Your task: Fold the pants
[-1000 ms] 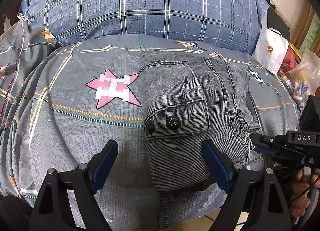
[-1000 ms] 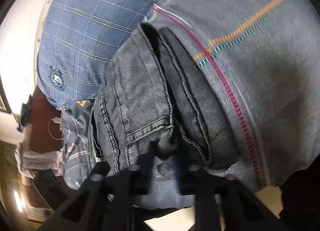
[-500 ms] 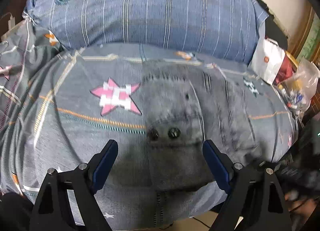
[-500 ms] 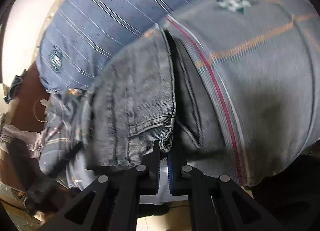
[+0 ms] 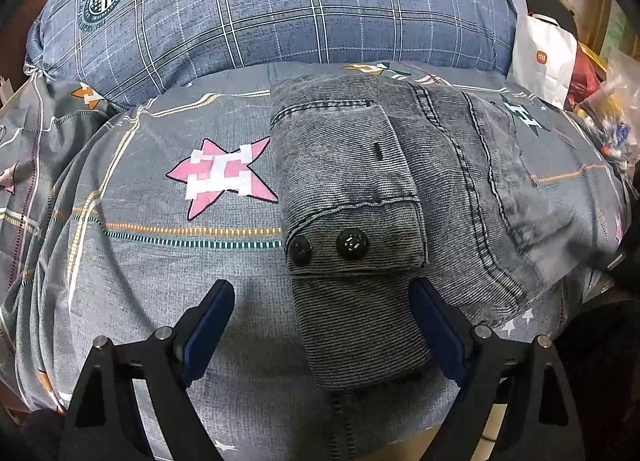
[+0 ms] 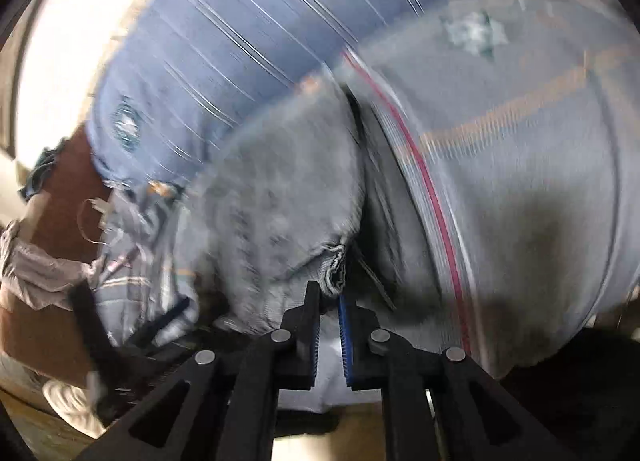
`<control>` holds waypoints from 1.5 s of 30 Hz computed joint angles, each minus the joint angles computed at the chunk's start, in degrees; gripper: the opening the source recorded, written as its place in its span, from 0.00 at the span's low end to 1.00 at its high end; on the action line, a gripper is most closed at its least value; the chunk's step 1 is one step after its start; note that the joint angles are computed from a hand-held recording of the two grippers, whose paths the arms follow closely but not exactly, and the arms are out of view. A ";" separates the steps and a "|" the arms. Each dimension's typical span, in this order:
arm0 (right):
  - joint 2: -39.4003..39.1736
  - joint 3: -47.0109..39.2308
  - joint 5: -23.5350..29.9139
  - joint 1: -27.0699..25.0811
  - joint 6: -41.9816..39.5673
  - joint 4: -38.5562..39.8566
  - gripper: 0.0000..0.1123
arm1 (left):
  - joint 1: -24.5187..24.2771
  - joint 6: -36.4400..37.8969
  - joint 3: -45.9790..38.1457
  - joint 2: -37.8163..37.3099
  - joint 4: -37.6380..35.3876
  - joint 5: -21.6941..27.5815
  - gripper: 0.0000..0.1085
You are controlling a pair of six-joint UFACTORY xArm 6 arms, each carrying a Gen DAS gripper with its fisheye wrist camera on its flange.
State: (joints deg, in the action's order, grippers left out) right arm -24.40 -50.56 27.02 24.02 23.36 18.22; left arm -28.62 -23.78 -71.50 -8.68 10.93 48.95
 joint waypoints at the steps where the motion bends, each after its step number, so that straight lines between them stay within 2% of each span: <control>1: -0.17 -1.06 -0.45 0.46 1.00 -2.77 0.11 | -0.15 -0.62 0.17 0.02 0.60 -0.17 0.83; 3: 1.54 -5.10 -0.18 1.30 0.80 -7.22 0.11 | -0.19 -0.87 0.49 -0.05 0.92 -0.45 0.83; 5: 5.63 -9.57 0.11 1.68 -4.29 -2.49 0.13 | -0.26 -0.88 0.54 -0.05 0.82 -0.46 0.83; 8: 9.76 -13.90 2.95 1.21 -5.53 -0.43 0.14 | 0.13 0.43 0.44 0.04 -0.44 -0.44 0.83; 10: 12.44 -15.63 5.78 1.06 -8.95 1.53 0.16 | 0.24 0.43 0.34 0.15 -0.88 -0.34 0.84; 12: 15.19 -15.97 10.82 0.04 -8.02 1.07 0.16 | 0.32 0.72 0.05 0.26 -1.27 -0.12 0.84; 13: 15.31 -13.70 10.51 -0.37 -9.00 2.72 0.17 | 0.50 1.95 -0.36 0.24 -2.72 0.43 0.84; 14: 13.48 -10.86 7.80 -0.76 -11.87 6.44 0.16 | 0.66 2.71 -0.59 -0.02 -3.91 0.74 0.83; 16: 12.23 -8.99 6.09 -0.72 -12.69 7.89 0.15 | 1.36 2.06 0.66 -2.14 -4.52 -2.42 0.83; 19: 12.87 -10.69 8.29 -0.79 -11.61 4.66 0.15 | 1.82 -2.38 1.00 -3.47 0.71 -5.53 0.83; 20: 13.32 -11.89 9.75 -0.75 -10.82 3.23 0.16 | 1.67 -1.92 0.25 -2.80 0.79 -4.35 0.83; 22: 14.60 -15.45 13.21 -0.59 -7.84 -0.89 0.18 | 0.71 1.83 -1.93 0.73 -0.08 1.31 0.84; 23: 14.91 -17.06 13.90 -0.40 -6.13 -3.89 0.18 | 0.43 2.12 -1.15 0.93 -0.29 0.99 0.84; 24: 15.53 -19.05 13.86 0.03 -4.73 -6.91 0.19 | 0.47 0.93 0.87 -0.09 -0.28 -1.64 0.84; 25: 16.09 -20.98 13.68 0.21 -3.80 -9.69 0.21 | 0.47 0.12 1.11 -0.28 -0.34 -1.87 0.84; 26: 17.39 -23.97 13.92 0.32 -2.82 -12.36 0.30 | 0.42 0.28 0.81 -0.10 -0.34 -1.60 0.84; 27: 18.89 -26.27 13.94 0.36 -2.46 -13.35 0.43 | 0.27 0.85 0.47 0.15 -0.06 -1.40 0.84; 29: 22.52 -31.79 14.08 0.25 -2.71 -15.12 0.56 | -0.08 0.39 0.95 -0.08 0.98 -1.85 0.84; 32: 30.76 -41.64 16.83 -0.66 -4.96 -13.95 0.56 | -0.09 -0.07 2.04 -0.67 1.07 -2.87 0.84; 34: 36.90 -48.22 23.32 -1.69 -2.79 -16.81 0.55 | 0.44 0.93 1.83 -0.72 -0.31 -2.78 0.84; 35: 38.94 -48.94 24.72 -2.50 -2.41 -16.75 0.56 | 0.62 1.34 1.91 -0.77 -1.22 -3.00 0.84; 37: 37.39 -45.04 21.30 -3.75 -4.00 -12.79 0.56 | 0.54 1.24 2.22 -0.78 -1.44 -3.51 0.84; 41: 35.35 -44.75 23.12 -2.41 -0.56 -18.68 0.56 | 1.12 1.92 2.75 -0.75 -3.49 -4.45 0.84; 45: 26.06 -33.76 16.98 -0.64 0.28 -21.81 0.56 | 1.61 2.79 3.02 -0.75 -5.07 -4.90 0.84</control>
